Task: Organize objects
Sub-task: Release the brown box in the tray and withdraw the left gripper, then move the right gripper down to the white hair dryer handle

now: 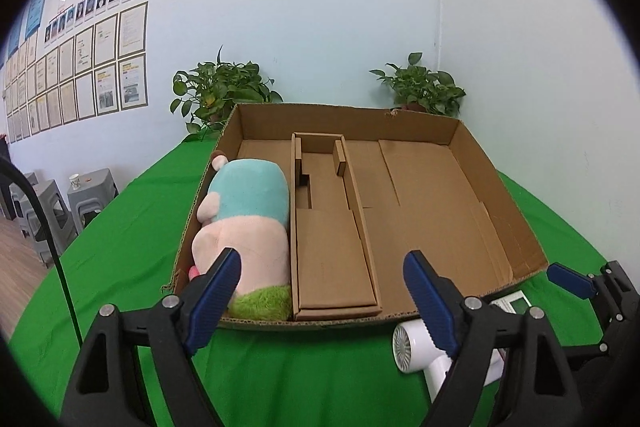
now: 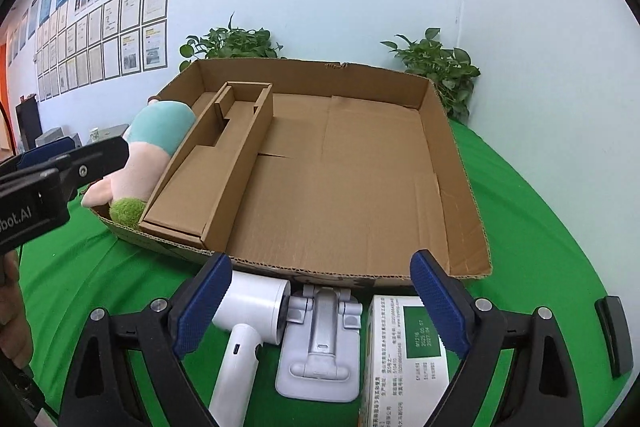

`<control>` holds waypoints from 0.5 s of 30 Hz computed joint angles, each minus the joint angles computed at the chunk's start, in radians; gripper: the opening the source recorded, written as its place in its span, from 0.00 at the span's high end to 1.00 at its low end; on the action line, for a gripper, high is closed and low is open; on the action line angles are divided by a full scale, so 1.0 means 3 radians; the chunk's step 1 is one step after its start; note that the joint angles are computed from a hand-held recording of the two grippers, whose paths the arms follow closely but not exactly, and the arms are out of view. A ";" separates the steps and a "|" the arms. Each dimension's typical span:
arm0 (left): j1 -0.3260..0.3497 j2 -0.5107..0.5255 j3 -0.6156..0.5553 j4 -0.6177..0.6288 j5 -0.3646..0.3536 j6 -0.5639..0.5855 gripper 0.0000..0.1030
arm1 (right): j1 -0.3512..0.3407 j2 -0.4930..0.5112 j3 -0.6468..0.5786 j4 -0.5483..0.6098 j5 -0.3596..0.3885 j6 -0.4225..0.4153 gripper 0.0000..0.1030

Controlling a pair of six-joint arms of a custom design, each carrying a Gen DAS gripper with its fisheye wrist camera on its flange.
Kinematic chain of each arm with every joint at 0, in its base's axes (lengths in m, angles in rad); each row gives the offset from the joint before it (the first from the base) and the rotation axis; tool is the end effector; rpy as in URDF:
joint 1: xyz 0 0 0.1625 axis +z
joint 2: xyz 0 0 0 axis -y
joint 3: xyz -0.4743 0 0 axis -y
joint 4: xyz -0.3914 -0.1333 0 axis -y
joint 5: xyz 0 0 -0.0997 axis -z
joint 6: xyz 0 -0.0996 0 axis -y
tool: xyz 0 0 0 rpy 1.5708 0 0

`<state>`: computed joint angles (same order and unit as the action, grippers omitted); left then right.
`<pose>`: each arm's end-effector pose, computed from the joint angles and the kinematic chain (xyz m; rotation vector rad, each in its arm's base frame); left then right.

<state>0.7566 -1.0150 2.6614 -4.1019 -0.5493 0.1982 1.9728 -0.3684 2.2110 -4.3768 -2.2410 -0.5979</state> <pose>-0.0858 -0.3812 0.2193 0.5269 2.0916 -1.2951 0.2451 -0.3939 -0.0064 0.6987 -2.1092 1.0628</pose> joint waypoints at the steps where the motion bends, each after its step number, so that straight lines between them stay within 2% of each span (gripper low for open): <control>1: -0.0014 0.0014 0.0016 -0.0016 0.0015 0.0003 0.27 | -0.0006 -0.0007 0.0022 0.0009 -0.0001 0.0023 0.21; 2: -0.0027 0.0016 0.0038 -0.0011 0.0022 -0.0013 0.42 | -0.0015 -0.0024 0.0037 0.0049 0.0000 0.0041 0.31; 3: -0.0027 -0.0010 0.0062 0.0049 -0.0003 -0.0056 0.71 | -0.0023 -0.0028 0.0031 0.0075 -0.0003 0.0062 0.42; 4: -0.0015 -0.0043 0.0072 0.0128 -0.0042 -0.0107 0.87 | -0.0030 -0.0029 0.0040 0.0069 0.0005 0.0082 0.50; 5: -0.0002 -0.0107 0.0091 0.0286 -0.0080 -0.0218 0.98 | -0.0046 -0.0038 0.0061 0.0060 0.0059 0.0102 0.72; 6: -0.0003 -0.0116 0.0106 0.0304 -0.0095 -0.0239 0.98 | -0.0064 -0.0041 0.0113 -0.0006 0.0126 0.0124 0.83; 8: -0.0059 -0.0045 0.0157 0.0148 -0.0023 -0.0199 0.98 | -0.0074 -0.0033 0.0175 -0.0143 0.0210 0.0108 0.85; 9: -0.0090 0.0003 0.0172 0.0045 0.0028 -0.0169 0.96 | -0.0073 -0.0029 0.0200 -0.0211 0.0238 0.0089 0.86; 10: -0.0118 0.0055 0.0177 -0.0056 0.0094 -0.0145 0.90 | -0.0078 -0.0032 0.0238 -0.0286 0.0281 0.0079 0.86; 11: -0.0153 0.0106 0.0178 -0.0128 0.0206 -0.0161 0.57 | -0.0086 -0.0042 0.0277 -0.0334 0.0323 0.0083 0.86; 12: -0.0156 0.0118 0.0182 -0.0183 0.0211 -0.0156 0.17 | -0.0097 -0.0053 0.0324 -0.0409 0.0374 0.0087 0.83; 13: -0.0150 0.0147 0.0208 -0.0378 0.0145 -0.0109 0.11 | -0.0099 -0.0049 0.0341 -0.0461 0.0376 0.0080 0.79; 14: -0.0150 0.0152 0.0239 -0.0496 0.0087 -0.0108 0.10 | -0.0109 -0.0047 0.0369 -0.0519 0.0394 0.0088 0.56; 15: -0.0138 0.0121 0.0249 -0.0474 0.0048 -0.0138 0.10 | -0.0132 -0.0054 0.0409 -0.0549 0.0449 0.0085 0.22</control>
